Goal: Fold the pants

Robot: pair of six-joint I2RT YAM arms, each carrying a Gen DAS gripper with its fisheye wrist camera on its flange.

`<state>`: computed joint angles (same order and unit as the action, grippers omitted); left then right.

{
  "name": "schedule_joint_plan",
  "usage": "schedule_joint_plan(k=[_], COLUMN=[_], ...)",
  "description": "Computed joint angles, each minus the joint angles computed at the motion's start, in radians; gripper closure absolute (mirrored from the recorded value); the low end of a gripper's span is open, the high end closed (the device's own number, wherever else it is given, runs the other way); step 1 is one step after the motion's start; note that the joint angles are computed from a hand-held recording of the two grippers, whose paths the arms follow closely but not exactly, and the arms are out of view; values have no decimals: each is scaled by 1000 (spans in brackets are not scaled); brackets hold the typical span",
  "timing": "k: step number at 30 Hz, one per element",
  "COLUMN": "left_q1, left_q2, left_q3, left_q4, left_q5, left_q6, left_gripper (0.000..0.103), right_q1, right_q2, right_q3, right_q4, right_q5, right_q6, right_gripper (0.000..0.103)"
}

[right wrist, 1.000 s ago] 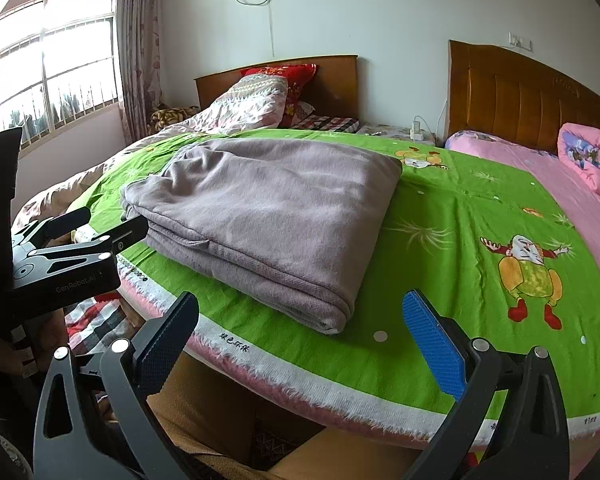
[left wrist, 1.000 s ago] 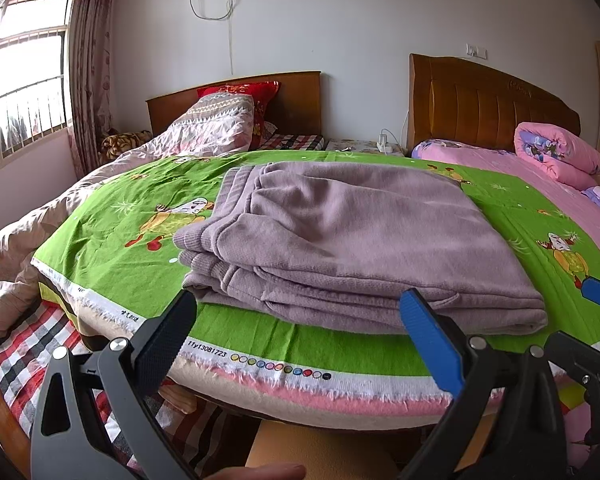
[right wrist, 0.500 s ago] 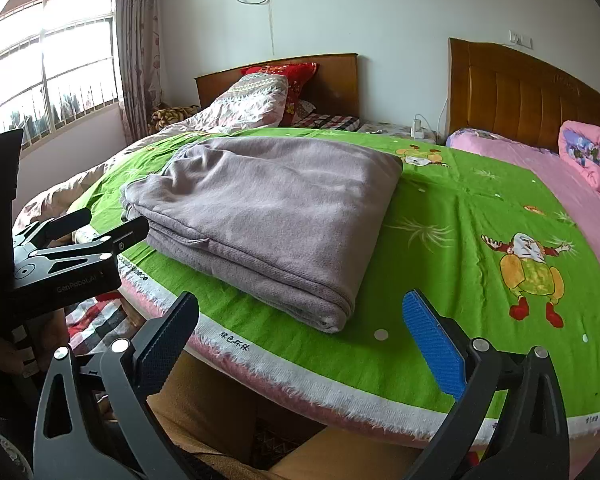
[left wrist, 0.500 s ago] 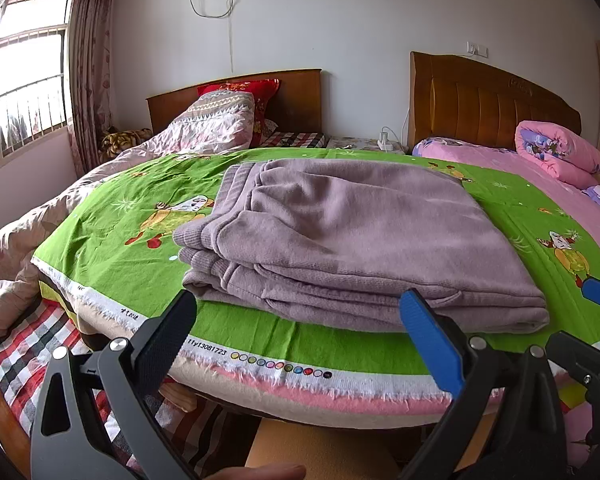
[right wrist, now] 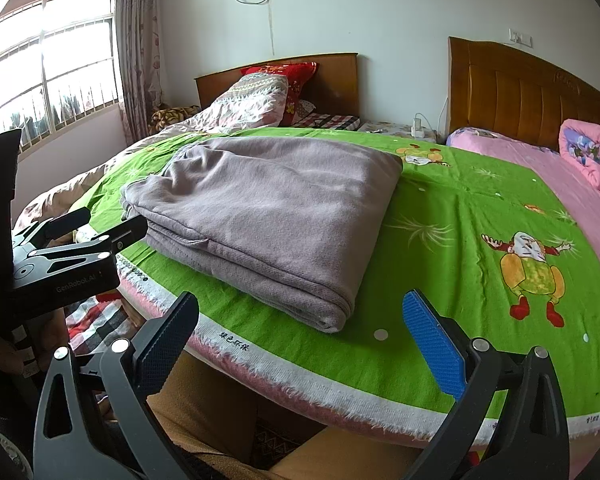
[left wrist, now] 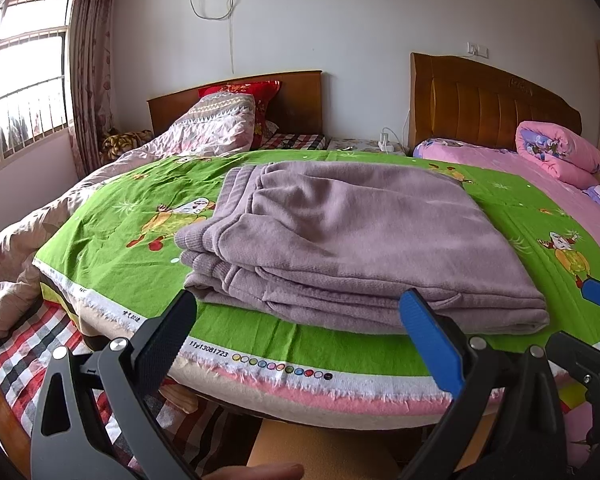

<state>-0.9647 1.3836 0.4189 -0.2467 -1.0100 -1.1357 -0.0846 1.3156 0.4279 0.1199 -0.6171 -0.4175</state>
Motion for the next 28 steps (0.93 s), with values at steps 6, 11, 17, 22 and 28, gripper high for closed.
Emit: schedule_joint_plan(k=[6,11,17,22,28], left_q1=[2,9,20,34,36], left_q2=[-9,-17,-14,-12,-8], left_q3=[0,-10,-20,-29,-26], left_q4=[-4,12,41,66,71], left_q5=[-1,10,31,52,57], left_q6=[5,27,43,60,71], left_gripper=[1,1,1,1,1], right_q1=[-1,0,6,5,6], right_q2=[2,3,-3,-4,-3], right_q3=[2,-1,-18,-21,-20], right_q4=[0,2,10,9,11], right_q5=[-1,-2,1,0,2], right_q6=[-1,-1,0,-1,2], right_gripper=[4,4,4,4,4])
